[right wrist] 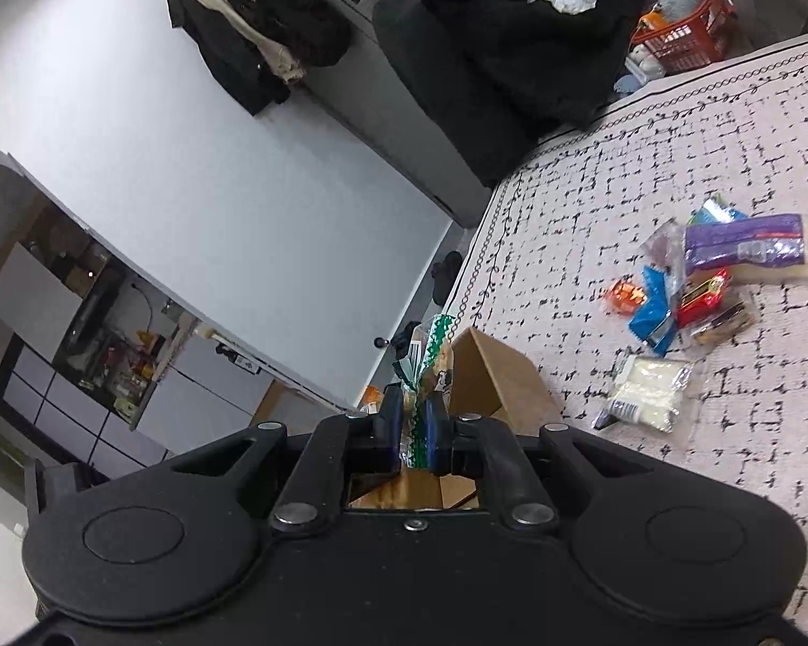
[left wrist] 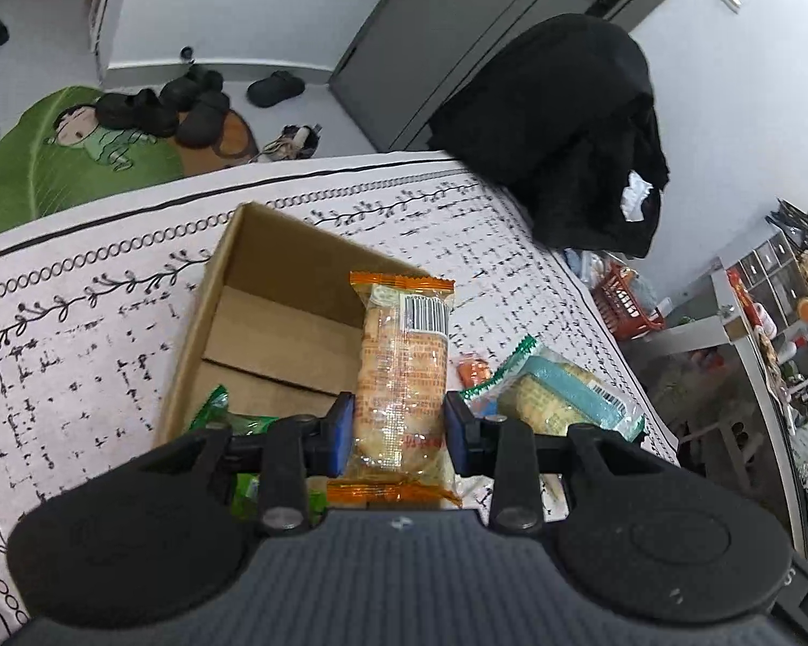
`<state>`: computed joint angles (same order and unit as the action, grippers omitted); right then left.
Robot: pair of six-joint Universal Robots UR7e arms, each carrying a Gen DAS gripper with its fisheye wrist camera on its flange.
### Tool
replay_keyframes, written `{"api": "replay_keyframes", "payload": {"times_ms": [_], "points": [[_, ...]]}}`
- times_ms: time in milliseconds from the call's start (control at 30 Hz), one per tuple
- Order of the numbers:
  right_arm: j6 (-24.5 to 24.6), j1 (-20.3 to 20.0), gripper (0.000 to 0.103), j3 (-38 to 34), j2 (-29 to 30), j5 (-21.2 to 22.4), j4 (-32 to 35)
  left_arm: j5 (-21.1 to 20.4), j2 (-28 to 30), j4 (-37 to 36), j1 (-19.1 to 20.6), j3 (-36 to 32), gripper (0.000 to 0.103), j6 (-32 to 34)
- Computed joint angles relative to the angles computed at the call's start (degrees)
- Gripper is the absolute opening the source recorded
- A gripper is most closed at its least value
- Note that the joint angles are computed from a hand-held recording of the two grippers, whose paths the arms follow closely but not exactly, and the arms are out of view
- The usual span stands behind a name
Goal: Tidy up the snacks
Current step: 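Carry the cracker pack with the left gripper over the cardboard box, then open the left gripper to release the cracker pack into the box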
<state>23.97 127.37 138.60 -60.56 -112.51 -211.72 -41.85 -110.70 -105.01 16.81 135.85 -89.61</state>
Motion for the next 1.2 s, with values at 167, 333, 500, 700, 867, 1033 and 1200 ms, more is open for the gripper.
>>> {"api": "replay_keyframes", "payload": {"times_ms": [167, 333, 500, 700, 867, 1033, 1200], "points": [[0.5, 0.5, 0.009, -1.2, 1.7, -0.4, 1.3, 0.0, -1.2, 2.4, 1.0, 0.1, 0.034, -2.2], [0.9, 0.9, 0.009, -2.2, 2.4, -1.4, 2.3, -1.3, -1.5, 2.1, 2.8, 0.3, 0.034, -2.3], [0.9, 0.9, 0.009, -2.7, 2.7, -1.7, 2.9, -0.6, -1.3, 5.6, 2.9, -0.6, 0.038, -5.1], [2.1, 0.2, 0.011, -3.1, 2.0, 0.1, 4.7, -1.0, -1.2, 6.5, 2.6, -1.1, 0.044, -5.9], [2.4, 0.0, 0.05, -3.1, 0.2, 0.5, 7.0, 0.2, -1.4, 9.1, 1.3, -1.8, 0.056, -8.3], [1.7, -0.2, 0.061, -1.2, -2.8, -1.0, 6.1, 1.0, 0.6, 13.2, 0.7, -3.5, 0.077, -10.8], [0.7, -0.3, 0.068, 0.6, -6.1, -4.8, 7.0, 0.6, 2.5, 13.2, 0.5, -4.0, 0.085, -10.1]]}}
